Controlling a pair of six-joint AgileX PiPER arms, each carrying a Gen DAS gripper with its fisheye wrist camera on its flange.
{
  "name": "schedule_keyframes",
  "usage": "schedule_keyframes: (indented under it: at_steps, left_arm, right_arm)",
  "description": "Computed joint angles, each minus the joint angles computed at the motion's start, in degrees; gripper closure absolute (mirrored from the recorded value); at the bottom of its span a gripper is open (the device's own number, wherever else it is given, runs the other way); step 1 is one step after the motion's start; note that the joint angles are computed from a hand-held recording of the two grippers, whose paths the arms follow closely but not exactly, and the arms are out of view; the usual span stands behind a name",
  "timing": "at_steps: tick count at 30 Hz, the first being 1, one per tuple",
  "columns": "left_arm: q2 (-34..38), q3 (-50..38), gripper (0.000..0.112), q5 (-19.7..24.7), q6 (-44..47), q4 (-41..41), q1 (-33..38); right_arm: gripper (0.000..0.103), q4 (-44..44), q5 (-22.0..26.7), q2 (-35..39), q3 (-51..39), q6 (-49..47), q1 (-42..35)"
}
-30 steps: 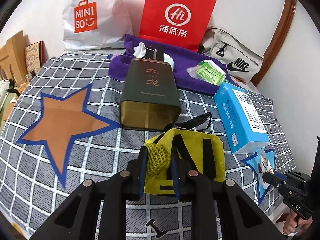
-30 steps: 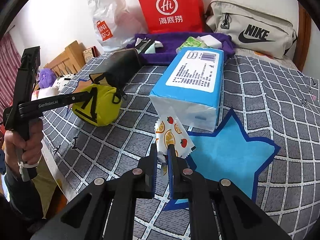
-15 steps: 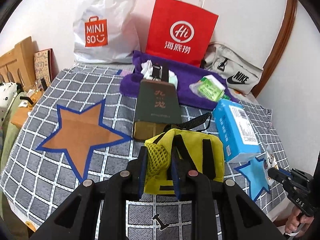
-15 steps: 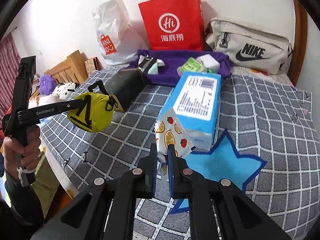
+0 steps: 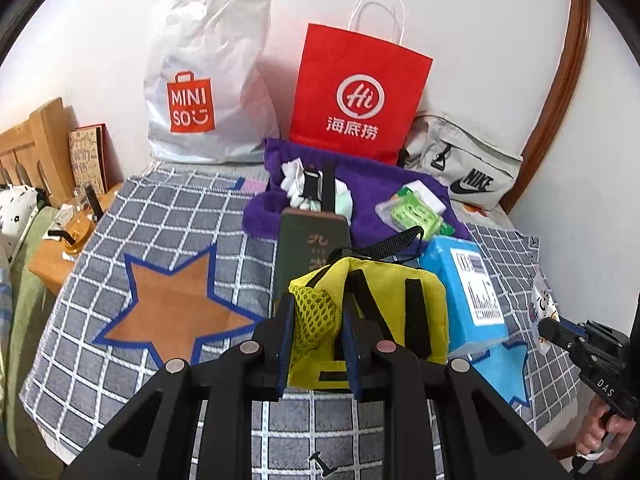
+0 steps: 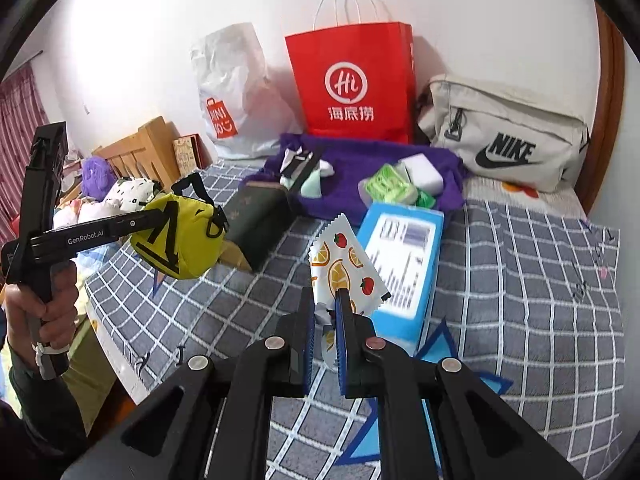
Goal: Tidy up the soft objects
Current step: 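Carry the yellow pouch with the left gripper while the right gripper carries the orange packet toward the towel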
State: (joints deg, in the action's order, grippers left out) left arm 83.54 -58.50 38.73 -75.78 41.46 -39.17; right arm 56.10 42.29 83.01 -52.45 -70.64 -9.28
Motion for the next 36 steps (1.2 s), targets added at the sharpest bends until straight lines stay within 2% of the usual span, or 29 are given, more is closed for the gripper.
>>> schedule_keyframes:
  at_steps: [19,36]
  left_arm:
    - [8.37,-13.98,0.091,0.09,14.00,-7.61,6.95]
    - [15.78,-25.89,0.091,2.87,22.27,-12.41,11.40]
  right_arm:
    - [0.094,-4.33,0.95,10.07,-16.19,7.89,2.36]
    - [0.094,-7.67,1.68,20.45,-31.70,14.46,4.22]
